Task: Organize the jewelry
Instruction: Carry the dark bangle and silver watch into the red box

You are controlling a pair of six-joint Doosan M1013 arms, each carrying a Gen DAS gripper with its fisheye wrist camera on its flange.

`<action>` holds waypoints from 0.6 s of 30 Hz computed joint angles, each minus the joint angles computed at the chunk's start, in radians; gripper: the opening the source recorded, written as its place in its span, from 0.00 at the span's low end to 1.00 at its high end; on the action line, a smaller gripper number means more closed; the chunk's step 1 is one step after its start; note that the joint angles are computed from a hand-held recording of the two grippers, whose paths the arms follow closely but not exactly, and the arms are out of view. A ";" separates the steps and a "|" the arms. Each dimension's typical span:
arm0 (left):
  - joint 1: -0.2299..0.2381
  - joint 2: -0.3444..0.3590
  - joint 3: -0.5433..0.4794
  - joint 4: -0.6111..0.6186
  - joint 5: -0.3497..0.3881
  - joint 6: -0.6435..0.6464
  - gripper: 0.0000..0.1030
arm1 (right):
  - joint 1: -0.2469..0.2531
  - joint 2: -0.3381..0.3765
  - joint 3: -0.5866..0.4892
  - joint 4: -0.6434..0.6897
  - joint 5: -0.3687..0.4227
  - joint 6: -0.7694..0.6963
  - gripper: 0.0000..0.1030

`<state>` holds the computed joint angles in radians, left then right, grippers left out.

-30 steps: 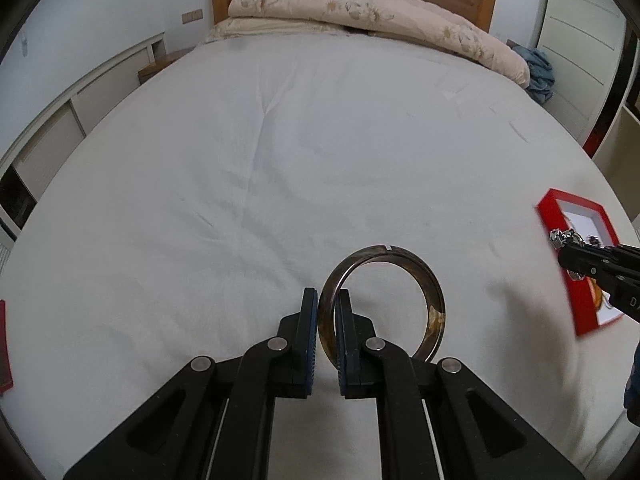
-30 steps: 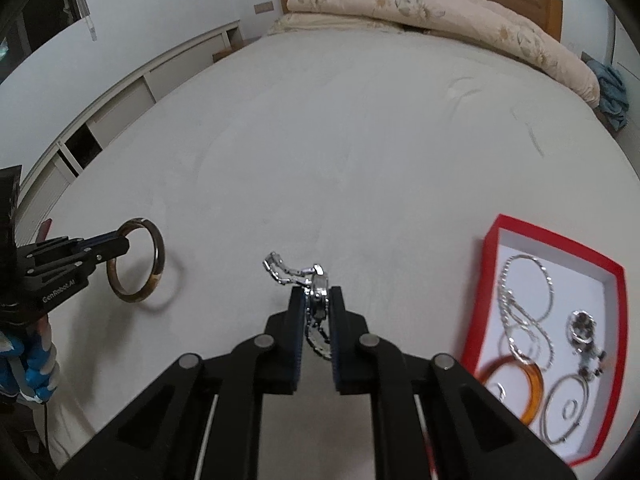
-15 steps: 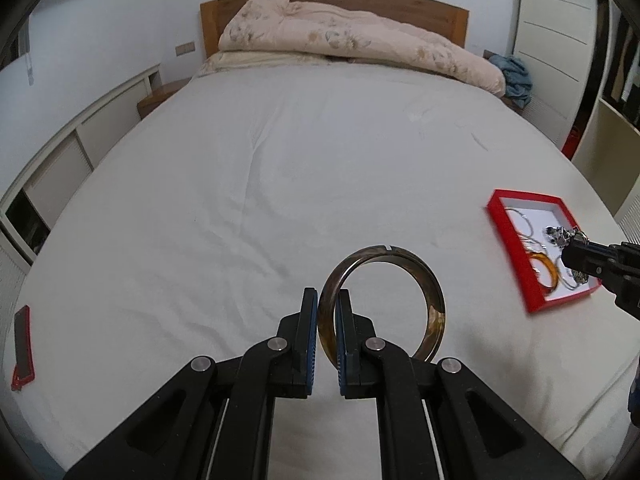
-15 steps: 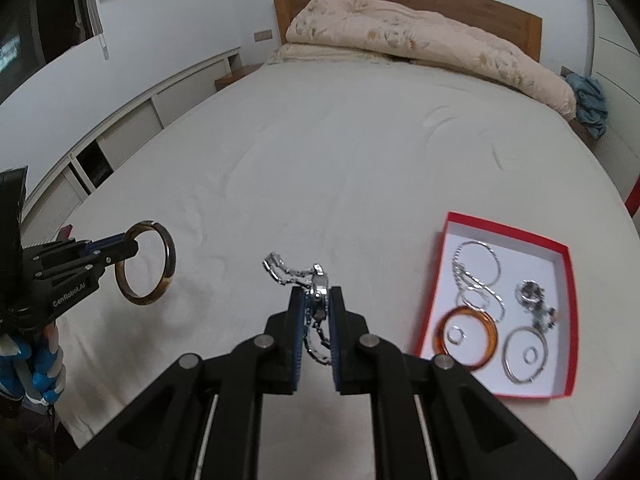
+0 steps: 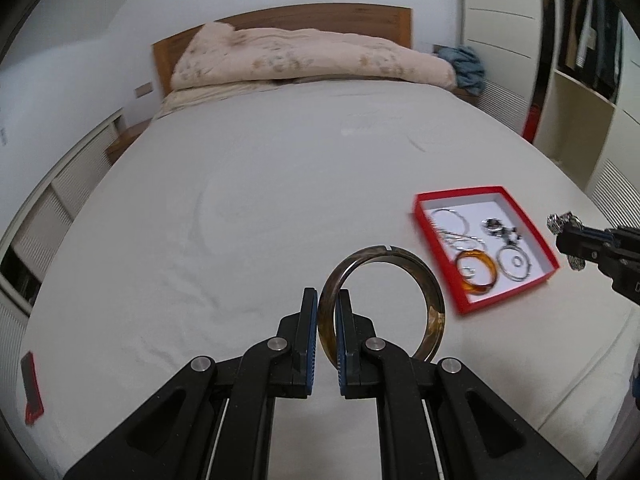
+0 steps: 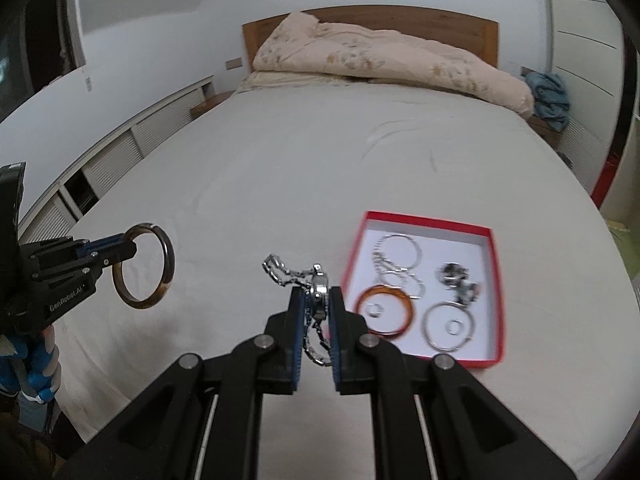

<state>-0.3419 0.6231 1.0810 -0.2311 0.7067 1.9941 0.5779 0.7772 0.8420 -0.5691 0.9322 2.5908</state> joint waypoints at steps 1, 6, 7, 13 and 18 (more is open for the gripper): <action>-0.007 0.000 -0.002 -0.001 0.003 0.006 0.08 | -0.003 -0.013 0.023 -0.010 -0.006 0.014 0.10; -0.046 0.030 -0.047 -0.005 0.039 0.032 0.08 | -0.026 -0.060 0.112 -0.037 -0.024 0.065 0.10; -0.055 0.043 -0.066 -0.005 0.051 0.036 0.08 | -0.033 -0.068 0.128 -0.038 -0.028 0.073 0.10; -0.096 0.119 -0.171 0.008 0.116 0.040 0.08 | -0.076 -0.090 0.203 -0.029 -0.058 0.113 0.10; -0.122 0.201 -0.294 0.025 0.174 0.022 0.08 | -0.110 -0.081 0.215 -0.006 -0.077 0.099 0.10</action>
